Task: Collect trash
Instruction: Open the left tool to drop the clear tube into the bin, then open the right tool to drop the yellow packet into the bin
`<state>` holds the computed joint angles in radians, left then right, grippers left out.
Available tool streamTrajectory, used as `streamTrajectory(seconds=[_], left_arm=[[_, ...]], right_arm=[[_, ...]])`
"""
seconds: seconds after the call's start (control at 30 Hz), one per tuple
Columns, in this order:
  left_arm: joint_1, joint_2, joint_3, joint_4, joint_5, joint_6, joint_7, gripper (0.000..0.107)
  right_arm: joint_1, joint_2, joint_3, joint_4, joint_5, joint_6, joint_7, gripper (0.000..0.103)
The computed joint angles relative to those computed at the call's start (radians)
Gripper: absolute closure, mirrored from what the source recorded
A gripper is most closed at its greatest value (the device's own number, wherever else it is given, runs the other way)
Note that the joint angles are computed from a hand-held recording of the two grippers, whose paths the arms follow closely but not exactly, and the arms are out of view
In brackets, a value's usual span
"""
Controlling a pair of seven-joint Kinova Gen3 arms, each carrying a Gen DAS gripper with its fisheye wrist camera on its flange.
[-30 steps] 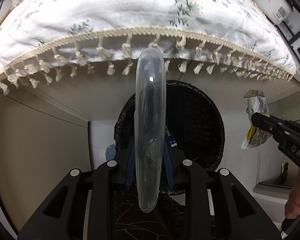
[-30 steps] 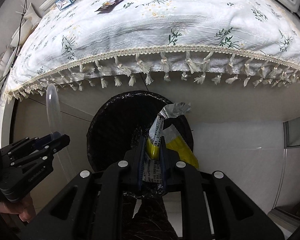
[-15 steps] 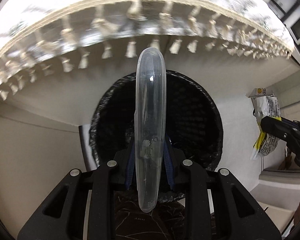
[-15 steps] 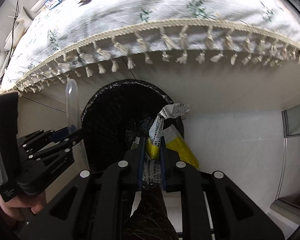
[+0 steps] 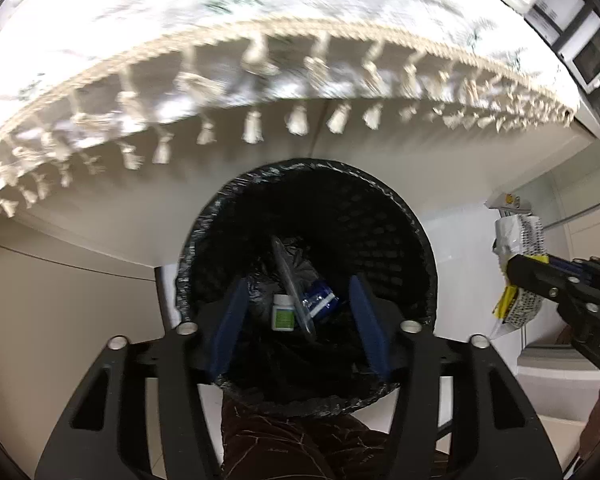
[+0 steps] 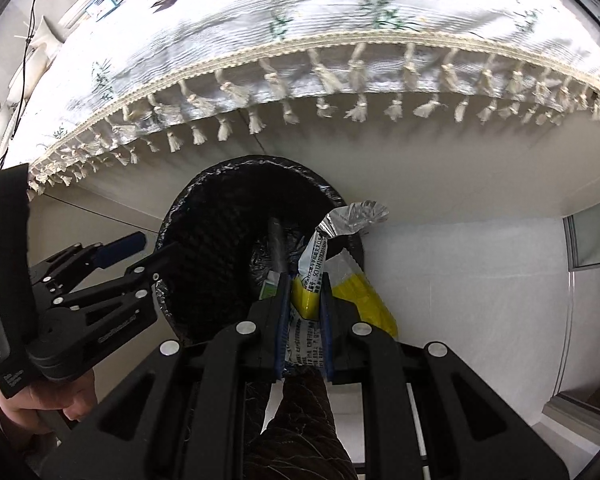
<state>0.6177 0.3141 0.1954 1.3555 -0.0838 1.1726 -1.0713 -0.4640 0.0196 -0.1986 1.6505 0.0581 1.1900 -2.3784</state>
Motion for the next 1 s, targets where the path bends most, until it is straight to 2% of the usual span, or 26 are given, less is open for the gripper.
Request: streamTrajectory(seconds=[0.13,0.43,0.87,1.0], left_arm=[[-0.012,-0.033,-0.01,0.023,-0.009,-0.015,0.023,0.029],[-0.067,-0.101,-0.015,0.065,-0.022,-0.027,0.079,0.012],[-0.128,-0.135,-0.016,0.085,-0.038,0.001,0.07,0.011],[-0.149,-0.146,-0.018,0.1,-0.026,-0.005,0.056,0.011]], right_arm=[[-0.009,0.027,-0.003,-0.016,-0.007,-0.019,0.017,0.09],[-0.04,0.095,0.002,-0.067,-0.016,-0.041,0.068,0.09],[-0.091,0.201,0.019,-0.15,-0.014,-0.04,0.086,0.089],[-0.105,0.23,0.025,-0.175,-0.009,-0.033,0.086,0.083]])
